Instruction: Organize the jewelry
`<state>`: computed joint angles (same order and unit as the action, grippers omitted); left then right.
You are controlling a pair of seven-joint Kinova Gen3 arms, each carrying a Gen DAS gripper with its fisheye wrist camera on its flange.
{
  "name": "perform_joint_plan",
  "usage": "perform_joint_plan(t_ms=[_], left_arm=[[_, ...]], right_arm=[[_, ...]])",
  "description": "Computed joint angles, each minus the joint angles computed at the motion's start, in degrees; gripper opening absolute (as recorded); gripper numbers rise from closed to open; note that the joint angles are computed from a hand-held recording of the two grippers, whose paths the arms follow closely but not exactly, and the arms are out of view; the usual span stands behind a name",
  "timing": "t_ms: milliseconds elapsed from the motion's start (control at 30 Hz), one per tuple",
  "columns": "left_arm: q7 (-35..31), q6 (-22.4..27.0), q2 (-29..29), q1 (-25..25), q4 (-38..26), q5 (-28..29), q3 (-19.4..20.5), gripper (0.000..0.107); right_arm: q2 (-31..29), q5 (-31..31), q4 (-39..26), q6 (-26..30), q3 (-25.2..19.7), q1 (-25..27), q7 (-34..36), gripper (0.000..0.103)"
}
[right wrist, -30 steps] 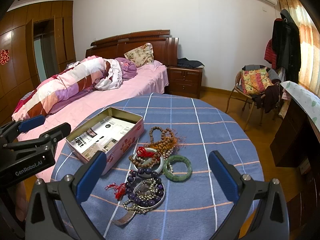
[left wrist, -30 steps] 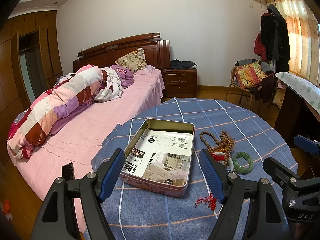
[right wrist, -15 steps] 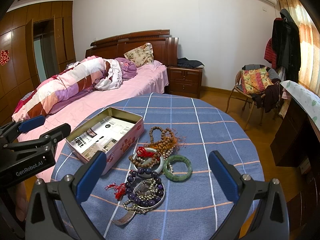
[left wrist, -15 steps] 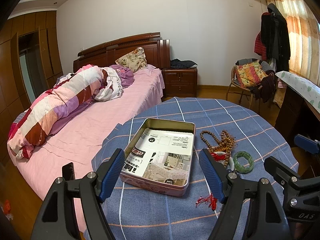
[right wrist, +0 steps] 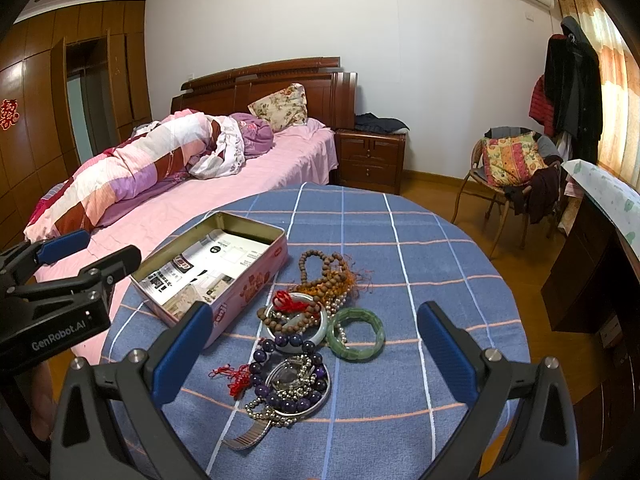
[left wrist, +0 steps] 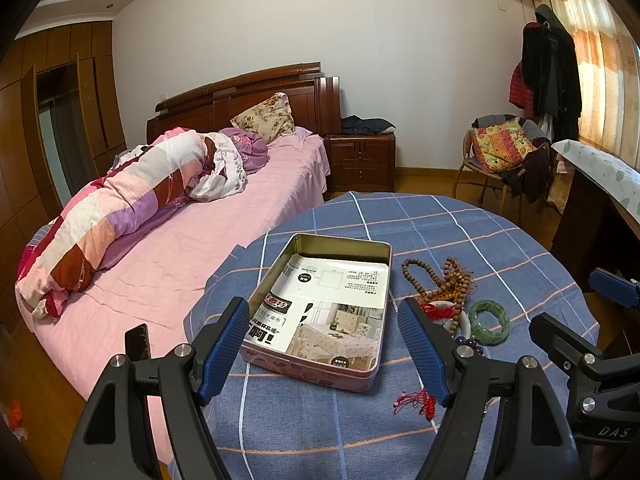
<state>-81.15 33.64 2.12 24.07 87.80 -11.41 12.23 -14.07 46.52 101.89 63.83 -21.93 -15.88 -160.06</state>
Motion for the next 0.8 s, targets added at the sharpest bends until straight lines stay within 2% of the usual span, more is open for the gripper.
perform_joint_plan(t_ms=[267, 500, 567, 667, 733, 800], left_arm=[[-1.0, 0.5, 0.5, -0.4, 0.5, 0.9, -0.2, 0.077], [-2.3, 2.6, 3.2, 0.4, -0.6, 2.2, -0.3, 0.076], [-5.0, 3.0, 4.0, 0.0, -1.2, 5.1, 0.0, 0.076], [-7.1, 3.3, 5.2, 0.7, -2.1, 5.7, 0.7, 0.076], [-5.8, 3.4, 6.4, 3.4, -2.9, 3.5, -0.3, 0.076], [-5.9, 4.5, 7.8, 4.0, -4.2, 3.1, 0.4, 0.076]], right_arm=[[0.1, -0.8, 1.1, -0.1, 0.3, 0.0, -0.4, 0.103], [-1.4, -4.9, 3.9, -2.5, 4.2, 1.9, 2.4, 0.103], [-2.0, -6.5, 4.6, -3.2, 5.6, 3.2, 3.8, 0.103], [-2.6, -8.7, 5.7, -4.5, 7.3, 5.6, 5.0, 0.103], [-2.3, -10.4, 5.7, -5.1, 8.8, 7.1, 6.6, 0.096], [-1.7, -13.2, 5.5, -6.9, 11.0, 8.2, 9.2, 0.089]])
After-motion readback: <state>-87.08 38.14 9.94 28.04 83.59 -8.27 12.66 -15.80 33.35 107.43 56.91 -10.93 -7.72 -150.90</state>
